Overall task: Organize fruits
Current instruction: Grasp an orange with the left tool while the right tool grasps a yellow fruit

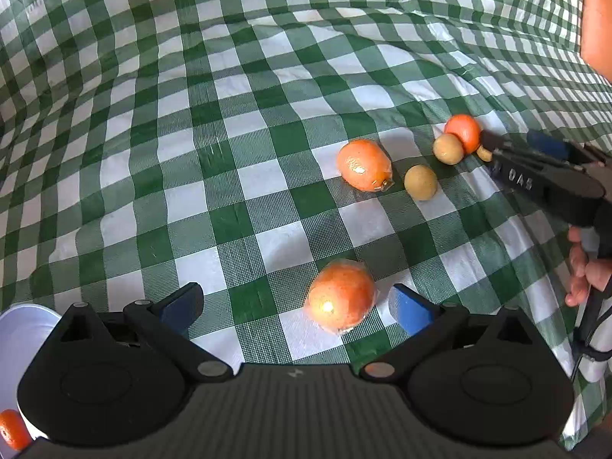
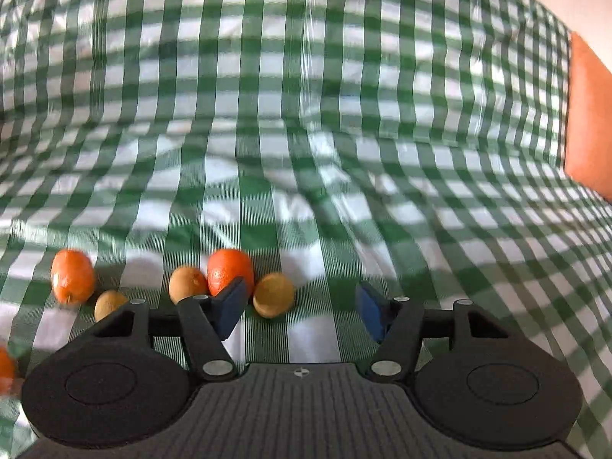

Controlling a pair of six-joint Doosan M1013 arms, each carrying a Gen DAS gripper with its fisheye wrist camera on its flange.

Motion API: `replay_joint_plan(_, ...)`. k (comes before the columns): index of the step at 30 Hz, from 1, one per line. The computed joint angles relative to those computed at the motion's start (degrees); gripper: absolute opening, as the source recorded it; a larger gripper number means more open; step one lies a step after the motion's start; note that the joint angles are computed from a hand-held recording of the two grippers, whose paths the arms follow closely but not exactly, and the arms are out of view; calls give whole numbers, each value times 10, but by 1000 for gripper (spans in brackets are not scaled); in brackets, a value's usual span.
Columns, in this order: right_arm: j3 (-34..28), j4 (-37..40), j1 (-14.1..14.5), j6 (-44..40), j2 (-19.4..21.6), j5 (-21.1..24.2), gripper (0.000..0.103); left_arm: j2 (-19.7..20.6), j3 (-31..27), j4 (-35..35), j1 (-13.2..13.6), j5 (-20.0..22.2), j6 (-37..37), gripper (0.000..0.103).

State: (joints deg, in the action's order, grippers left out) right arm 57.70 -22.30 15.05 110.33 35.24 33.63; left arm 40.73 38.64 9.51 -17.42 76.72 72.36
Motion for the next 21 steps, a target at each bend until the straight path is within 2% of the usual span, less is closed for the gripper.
replay_joint_plan(3, -12, 27, -5, -17, 4, 14, 53, -1, 2, -11, 1, -6, -3, 103)
replay_joint_plan(6, 3, 43, -7, -30, -5, 5, 53, -4, 9, -13, 1, -17, -8, 103)
replay_joint_plan(10, 5, 83, -7, -108, -5, 17, 38, 0, 2, -14, 1, -8, -13, 103)
replay_joint_plan(18, -17, 101, -9, -91, 11, 29, 38, 7, -10, -38, 2, -2, 5, 101)
replay_joint_plan(19, -15, 102, -10, -86, 10, 26, 35, 2, -1, -48, 4, -15, 9, 85)
replay_joint_plan(20, -13, 95, -10, -76, 8, 23, 26, -5, 9, -59, 5, -30, 14, 45)
replay_joint_plan(21, -14, 85, -10, -64, 8, 27, 27, -5, 8, -76, 8, -29, 27, 43)
